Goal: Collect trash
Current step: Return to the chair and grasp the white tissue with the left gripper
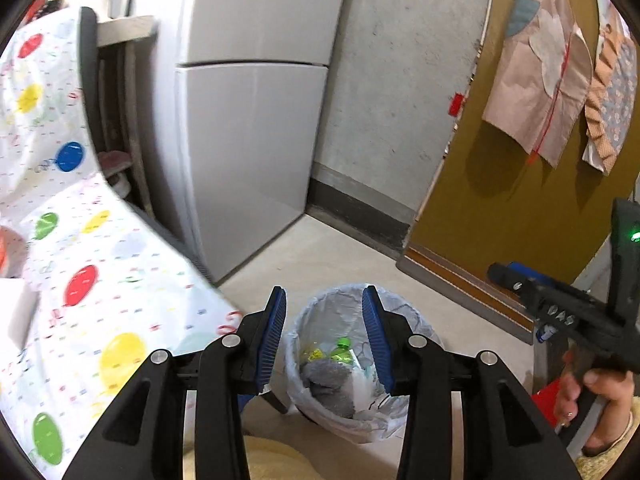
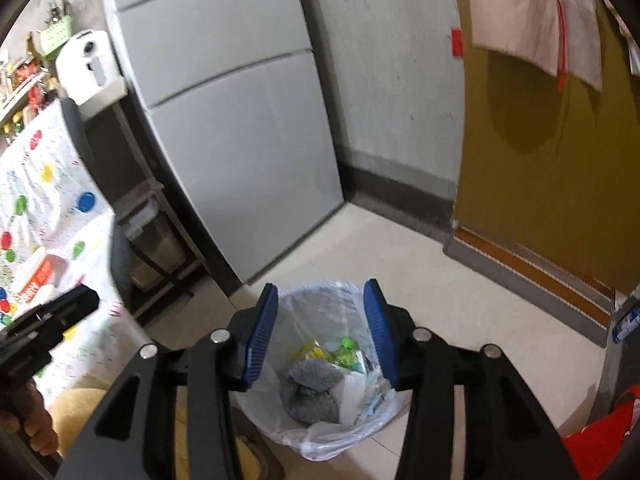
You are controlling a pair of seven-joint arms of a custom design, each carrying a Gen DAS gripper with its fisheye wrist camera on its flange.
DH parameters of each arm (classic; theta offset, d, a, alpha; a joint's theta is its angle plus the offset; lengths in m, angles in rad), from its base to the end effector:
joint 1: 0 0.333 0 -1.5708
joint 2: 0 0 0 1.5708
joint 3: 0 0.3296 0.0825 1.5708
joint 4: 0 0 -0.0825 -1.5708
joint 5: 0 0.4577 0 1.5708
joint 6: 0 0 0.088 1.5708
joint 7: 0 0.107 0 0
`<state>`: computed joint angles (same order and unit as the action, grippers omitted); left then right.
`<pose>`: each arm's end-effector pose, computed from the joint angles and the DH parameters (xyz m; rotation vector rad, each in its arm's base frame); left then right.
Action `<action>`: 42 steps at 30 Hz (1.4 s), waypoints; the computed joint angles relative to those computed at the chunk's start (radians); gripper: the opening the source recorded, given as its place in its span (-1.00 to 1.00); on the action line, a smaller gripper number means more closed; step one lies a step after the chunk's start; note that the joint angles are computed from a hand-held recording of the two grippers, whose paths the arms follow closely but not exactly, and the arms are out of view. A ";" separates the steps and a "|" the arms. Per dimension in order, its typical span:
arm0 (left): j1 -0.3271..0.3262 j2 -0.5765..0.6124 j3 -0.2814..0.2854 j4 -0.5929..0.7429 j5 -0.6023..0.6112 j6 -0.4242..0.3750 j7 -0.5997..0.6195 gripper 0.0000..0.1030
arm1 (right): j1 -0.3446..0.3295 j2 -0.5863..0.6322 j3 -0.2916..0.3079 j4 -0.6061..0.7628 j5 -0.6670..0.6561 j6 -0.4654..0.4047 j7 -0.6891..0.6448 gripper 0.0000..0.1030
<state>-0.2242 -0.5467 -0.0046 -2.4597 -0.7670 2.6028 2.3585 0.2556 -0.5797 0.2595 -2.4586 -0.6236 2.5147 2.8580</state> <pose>0.4824 -0.0978 0.5496 -1.3533 2.2448 -1.1710 0.4170 0.2540 0.5480 -1.3644 1.9836 -0.7484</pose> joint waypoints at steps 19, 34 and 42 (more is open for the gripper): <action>0.351 -0.280 0.082 -0.148 0.300 -0.046 -0.230 -0.19 | 0.219 0.412 0.016 0.442 0.095 0.197 -0.419 -0.14; 0.486 -0.070 0.163 0.013 0.368 0.030 -0.227 0.30 | 0.376 0.763 -0.037 0.839 0.222 0.106 -0.717 -0.14; 0.507 0.135 0.141 0.155 0.365 0.012 -0.251 0.30 | 0.411 0.929 -0.069 1.037 0.286 0.060 -0.783 -0.14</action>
